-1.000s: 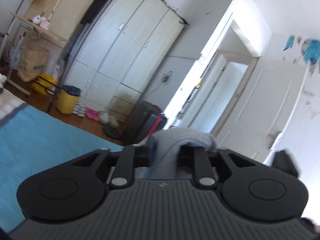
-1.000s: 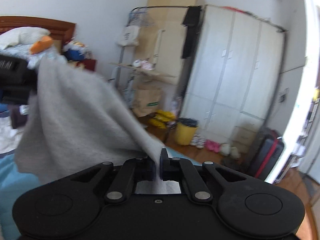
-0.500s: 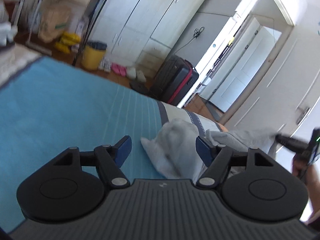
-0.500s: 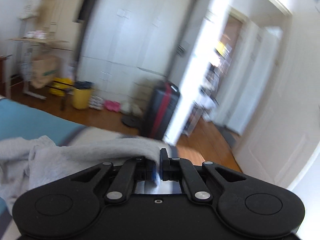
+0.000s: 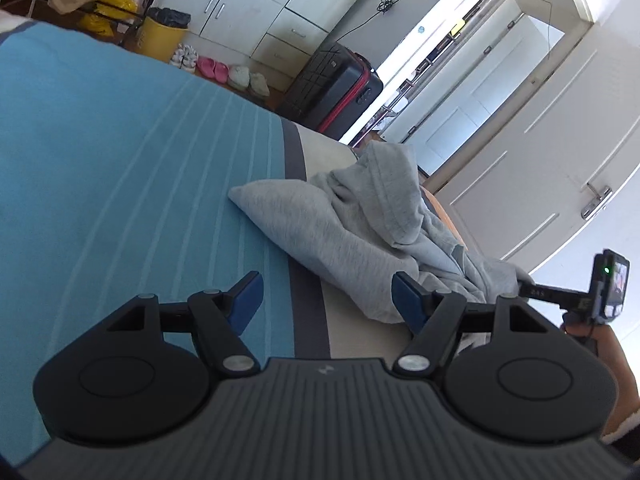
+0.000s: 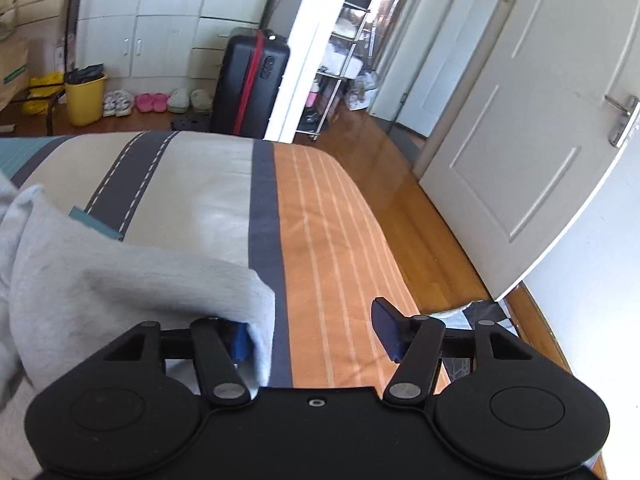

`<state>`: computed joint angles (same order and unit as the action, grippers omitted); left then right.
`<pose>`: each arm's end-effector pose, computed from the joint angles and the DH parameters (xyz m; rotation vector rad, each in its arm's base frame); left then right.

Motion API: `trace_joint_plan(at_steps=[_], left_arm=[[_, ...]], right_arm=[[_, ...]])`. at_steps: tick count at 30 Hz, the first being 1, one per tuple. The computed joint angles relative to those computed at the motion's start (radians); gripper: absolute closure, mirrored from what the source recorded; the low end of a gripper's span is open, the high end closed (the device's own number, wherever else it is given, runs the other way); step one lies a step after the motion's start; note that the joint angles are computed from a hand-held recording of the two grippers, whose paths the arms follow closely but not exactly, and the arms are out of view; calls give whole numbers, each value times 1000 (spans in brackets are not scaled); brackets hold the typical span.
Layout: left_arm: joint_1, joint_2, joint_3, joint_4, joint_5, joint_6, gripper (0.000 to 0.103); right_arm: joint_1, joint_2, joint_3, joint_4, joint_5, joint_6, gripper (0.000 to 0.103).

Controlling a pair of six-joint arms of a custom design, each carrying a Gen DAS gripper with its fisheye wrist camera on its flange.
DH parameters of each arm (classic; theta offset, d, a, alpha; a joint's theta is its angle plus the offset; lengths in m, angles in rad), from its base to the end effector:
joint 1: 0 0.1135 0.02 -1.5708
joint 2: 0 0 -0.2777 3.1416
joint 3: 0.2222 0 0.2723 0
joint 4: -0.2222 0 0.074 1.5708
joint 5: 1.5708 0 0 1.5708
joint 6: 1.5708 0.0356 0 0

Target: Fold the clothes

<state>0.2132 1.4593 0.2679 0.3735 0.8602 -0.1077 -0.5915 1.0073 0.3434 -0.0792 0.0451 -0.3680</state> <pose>0.2106 0.0180 0.0940 0.0421 2.2204 -0.9555 0.1639 -0.1120 0.1577 0.2882 2.3569 -0.5288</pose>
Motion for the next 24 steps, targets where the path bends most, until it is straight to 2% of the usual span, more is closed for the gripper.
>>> trace_joint_plan(at_steps=[2, 5, 8, 10, 12, 13, 14, 15, 19, 21, 23, 24], left_arm=[[-11, 43, 6, 48, 2, -41, 32], [-50, 12, 5, 27, -100, -49, 32], [-84, -21, -14, 40, -157, -16, 33], [-86, -21, -19, 56, -152, -17, 33], [-89, -22, -23, 76, -154, -19, 33], [-97, -27, -21, 74, -175, -11, 33], [-105, -34, -17, 67, -200, 3, 33], [-104, -34, -14, 65, -202, 7, 33], [-60, 38, 16, 102, -56, -90, 33], [-83, 77, 28, 140, -38, -157, 34], [-137, 124, 53, 178, -68, -240, 35], [-155, 158, 75, 192, -66, -288, 36]], right_arm=[[-66, 5, 27, -57, -74, -21, 38], [-161, 29, 63, -91, -188, -26, 33], [-261, 192, 143, -69, -320, -1, 28], [-389, 382, 277, -182, -543, 89, 27], [-531, 629, 450, -402, -806, 187, 27], [-565, 706, 500, -484, -862, 197, 28], [-577, 732, 516, -527, -861, 178, 28], [-571, 708, 502, -526, -810, 143, 28], [-461, 380, 301, -313, -504, 78, 28], [-397, 211, 202, -216, -382, 77, 29], [-251, -14, 46, -20, -103, 77, 28], [-184, -97, -9, 44, -16, 21, 28]])
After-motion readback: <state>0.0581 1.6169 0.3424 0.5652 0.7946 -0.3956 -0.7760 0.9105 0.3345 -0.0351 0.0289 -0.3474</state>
